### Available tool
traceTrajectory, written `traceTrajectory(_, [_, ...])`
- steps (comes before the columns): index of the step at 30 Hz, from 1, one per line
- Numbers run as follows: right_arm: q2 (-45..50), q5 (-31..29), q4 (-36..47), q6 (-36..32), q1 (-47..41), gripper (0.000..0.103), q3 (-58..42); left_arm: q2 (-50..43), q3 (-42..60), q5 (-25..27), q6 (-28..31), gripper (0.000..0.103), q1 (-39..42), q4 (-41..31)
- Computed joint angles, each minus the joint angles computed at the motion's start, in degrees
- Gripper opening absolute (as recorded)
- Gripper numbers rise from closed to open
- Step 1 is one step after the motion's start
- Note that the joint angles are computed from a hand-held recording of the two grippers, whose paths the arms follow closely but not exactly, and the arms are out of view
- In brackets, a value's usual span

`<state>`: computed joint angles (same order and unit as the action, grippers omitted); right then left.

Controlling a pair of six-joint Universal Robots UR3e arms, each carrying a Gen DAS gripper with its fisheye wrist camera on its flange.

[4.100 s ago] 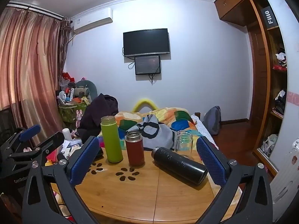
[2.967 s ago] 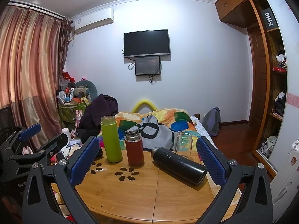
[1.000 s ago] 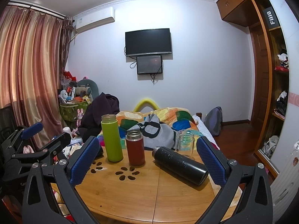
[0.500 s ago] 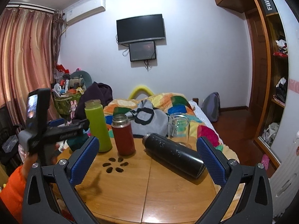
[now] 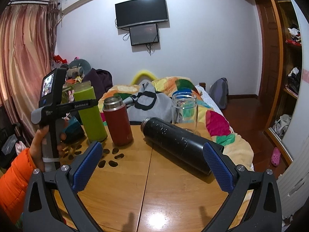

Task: Flip cup upside down
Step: 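Move the left tool to the lime-green bottle and close around it, then lift the green bottle with the left tool while the right tool grasps its base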

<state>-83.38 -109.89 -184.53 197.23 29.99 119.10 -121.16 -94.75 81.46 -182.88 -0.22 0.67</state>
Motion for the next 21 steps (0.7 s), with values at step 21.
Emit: traceTrajectory(21, [5.49, -0.68, -4.38, -2.72, 3.49, 0.103, 0.02, 23.65, -27.56, -2.67, 9.76, 0.063, -1.50, 3.30])
